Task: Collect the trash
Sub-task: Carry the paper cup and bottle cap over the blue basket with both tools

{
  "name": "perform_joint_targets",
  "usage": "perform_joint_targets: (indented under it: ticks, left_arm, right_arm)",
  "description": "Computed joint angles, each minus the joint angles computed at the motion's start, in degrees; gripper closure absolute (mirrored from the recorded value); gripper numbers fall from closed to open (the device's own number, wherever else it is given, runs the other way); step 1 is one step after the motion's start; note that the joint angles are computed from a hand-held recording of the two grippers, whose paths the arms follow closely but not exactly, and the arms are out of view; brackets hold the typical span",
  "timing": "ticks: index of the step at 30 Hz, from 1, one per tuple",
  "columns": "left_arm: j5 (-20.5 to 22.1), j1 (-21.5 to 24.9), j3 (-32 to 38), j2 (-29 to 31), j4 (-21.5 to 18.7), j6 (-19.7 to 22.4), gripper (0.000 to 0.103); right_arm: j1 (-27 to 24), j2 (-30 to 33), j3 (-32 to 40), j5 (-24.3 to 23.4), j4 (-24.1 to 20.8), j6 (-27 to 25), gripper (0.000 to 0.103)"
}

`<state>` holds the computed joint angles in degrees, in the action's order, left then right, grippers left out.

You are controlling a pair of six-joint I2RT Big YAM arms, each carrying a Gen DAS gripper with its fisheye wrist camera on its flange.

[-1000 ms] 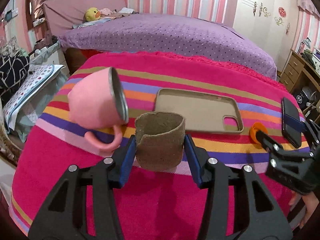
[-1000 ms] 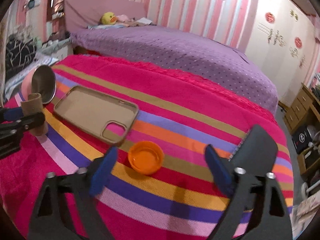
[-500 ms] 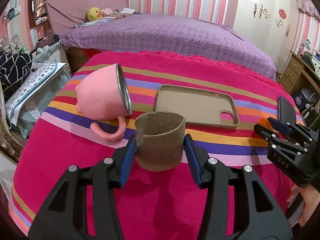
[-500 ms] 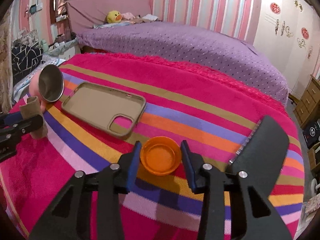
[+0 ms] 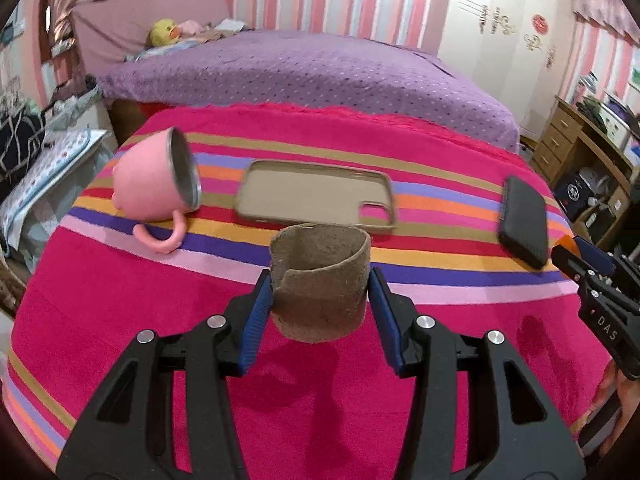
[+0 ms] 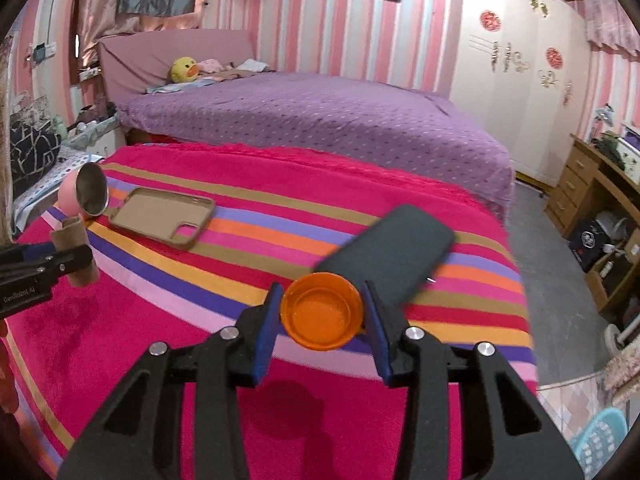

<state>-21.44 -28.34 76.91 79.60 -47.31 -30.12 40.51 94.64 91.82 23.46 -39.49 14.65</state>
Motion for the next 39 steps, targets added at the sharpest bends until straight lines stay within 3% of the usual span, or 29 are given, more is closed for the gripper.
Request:
perform_joint_targets:
  ticks: [18,39]
  left_arm:
    - [-5.37,-9.99,0.22,-0.88,1.35,3.23,0.056]
    - [-13.52,-15.19,1.00,1.09,0.63,-2.28,0.055]
  right_arm:
    - [-1.38,-17.57,-19.82,6.90,2.35,6.60,0.063]
    - [-3.51,-22.38,-25.40,4.73,6.15,4.08,0.063]
